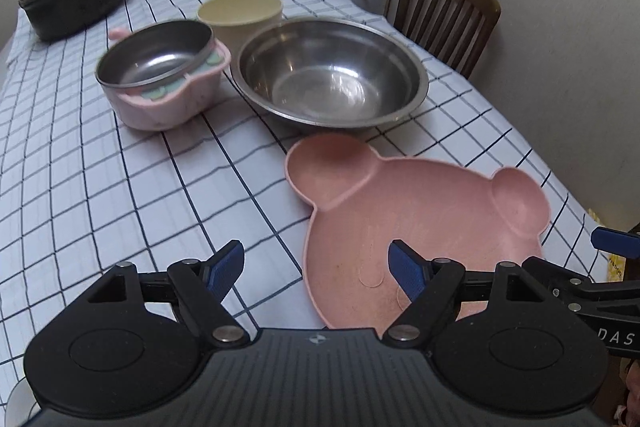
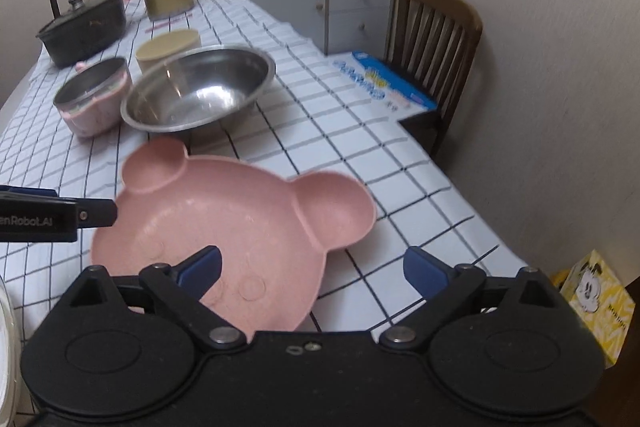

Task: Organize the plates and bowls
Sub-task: 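Move both grippers toward the pink bear-shaped plate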

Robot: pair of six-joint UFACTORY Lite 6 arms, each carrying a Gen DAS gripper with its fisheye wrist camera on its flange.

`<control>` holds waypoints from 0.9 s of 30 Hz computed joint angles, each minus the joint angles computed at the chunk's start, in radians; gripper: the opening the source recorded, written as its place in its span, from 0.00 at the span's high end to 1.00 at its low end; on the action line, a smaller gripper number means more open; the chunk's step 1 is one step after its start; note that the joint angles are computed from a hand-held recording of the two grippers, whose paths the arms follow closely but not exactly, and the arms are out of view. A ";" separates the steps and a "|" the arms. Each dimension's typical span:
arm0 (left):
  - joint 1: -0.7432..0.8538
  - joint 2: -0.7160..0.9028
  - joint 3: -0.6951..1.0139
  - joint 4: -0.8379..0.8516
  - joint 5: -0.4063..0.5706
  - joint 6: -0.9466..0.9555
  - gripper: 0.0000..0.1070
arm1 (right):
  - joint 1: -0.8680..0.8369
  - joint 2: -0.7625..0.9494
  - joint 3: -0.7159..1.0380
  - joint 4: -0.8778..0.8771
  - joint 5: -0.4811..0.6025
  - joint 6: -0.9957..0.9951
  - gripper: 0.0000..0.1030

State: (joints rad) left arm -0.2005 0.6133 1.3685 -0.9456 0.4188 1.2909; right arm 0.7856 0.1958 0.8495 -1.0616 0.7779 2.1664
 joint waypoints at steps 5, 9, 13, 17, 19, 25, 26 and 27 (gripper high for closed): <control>-0.016 0.075 0.073 0.072 0.003 -0.087 0.27 | -0.049 -0.011 -0.054 -0.037 -0.095 0.051 0.15; -0.024 0.100 0.099 0.065 -0.003 -0.094 0.35 | -0.095 -0.016 -0.086 -0.074 -0.185 0.102 0.28; -0.032 0.126 0.130 0.114 0.001 -0.144 0.60 | -0.113 -0.011 -0.096 -0.095 -0.229 0.129 0.43; -0.029 0.149 0.159 0.135 0.025 -0.172 0.72 | -0.127 -0.022 -0.114 -0.106 -0.261 0.159 0.57; -0.024 0.159 0.174 0.133 0.044 -0.173 0.78 | -0.129 -0.032 -0.124 -0.115 -0.269 0.173 0.65; -0.013 0.185 0.222 0.181 0.075 -0.263 0.87 | -0.137 -0.036 -0.124 -0.106 -0.296 0.163 0.83; -0.007 0.192 0.234 0.184 0.090 -0.278 0.88 | -0.134 -0.034 -0.120 -0.099 -0.290 0.158 0.85; 0.000 0.196 0.244 0.188 0.106 -0.293 0.88 | -0.132 -0.034 -0.121 -0.097 -0.287 0.162 0.85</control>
